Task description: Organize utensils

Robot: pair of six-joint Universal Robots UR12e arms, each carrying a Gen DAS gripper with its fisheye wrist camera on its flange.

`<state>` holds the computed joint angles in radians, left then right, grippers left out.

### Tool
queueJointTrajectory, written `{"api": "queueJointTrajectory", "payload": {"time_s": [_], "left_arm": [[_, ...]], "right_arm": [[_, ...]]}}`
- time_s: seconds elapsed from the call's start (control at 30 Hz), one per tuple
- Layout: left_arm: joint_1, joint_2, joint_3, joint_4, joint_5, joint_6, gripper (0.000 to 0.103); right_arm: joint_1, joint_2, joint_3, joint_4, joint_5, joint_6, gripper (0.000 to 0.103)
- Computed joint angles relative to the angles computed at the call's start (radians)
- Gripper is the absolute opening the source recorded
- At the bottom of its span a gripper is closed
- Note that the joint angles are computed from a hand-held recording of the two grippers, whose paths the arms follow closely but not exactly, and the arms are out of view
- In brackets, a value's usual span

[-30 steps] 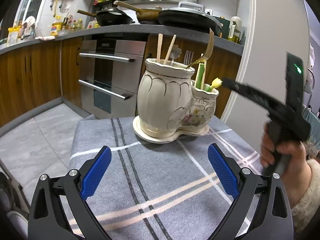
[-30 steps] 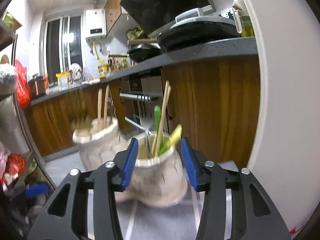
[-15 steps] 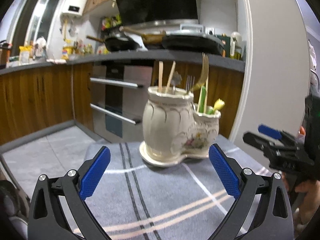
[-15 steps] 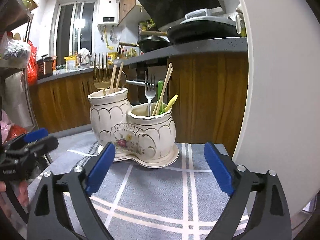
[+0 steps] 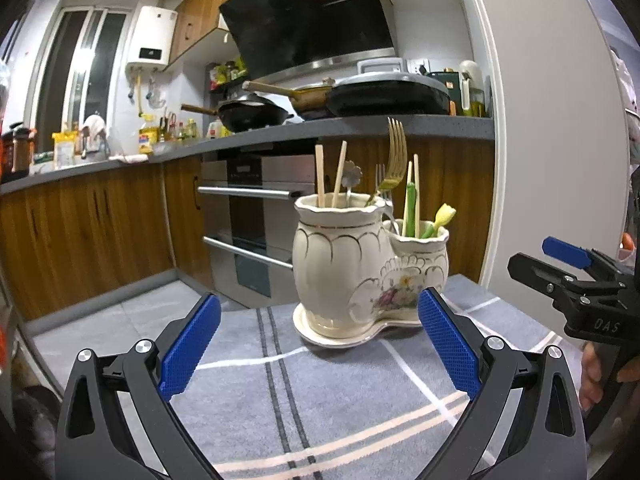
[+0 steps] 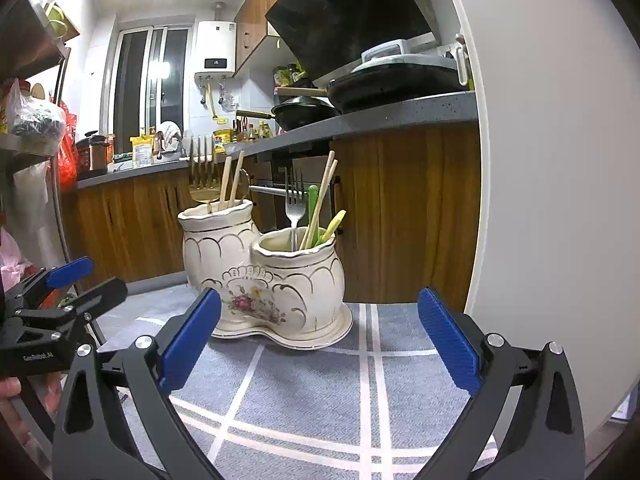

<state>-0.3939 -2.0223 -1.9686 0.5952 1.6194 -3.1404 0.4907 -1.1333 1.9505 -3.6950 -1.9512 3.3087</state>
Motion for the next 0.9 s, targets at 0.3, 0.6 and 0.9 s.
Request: {"api": "queueJointTrajectory", "payload": {"time_s": [0.3, 0.6, 0.9], "left_arm": [[0.0, 0.001, -0.003, 0.0, 0.022, -0.011, 0.098], [0.0, 0.003, -0.008, 0.002, 0.023, -0.012, 0.098], [0.005, 0.008, -0.016, 0.007, 0.008, -0.015, 0.098]], "right_arm": [[0.011, 0.007, -0.005, -0.016, -0.017, -0.044, 0.097], [0.011, 0.007, -0.006, -0.009, -0.02, -0.038, 0.097], [0.01, 0.006, -0.007, 0.005, -0.021, -0.03, 0.097]]}}
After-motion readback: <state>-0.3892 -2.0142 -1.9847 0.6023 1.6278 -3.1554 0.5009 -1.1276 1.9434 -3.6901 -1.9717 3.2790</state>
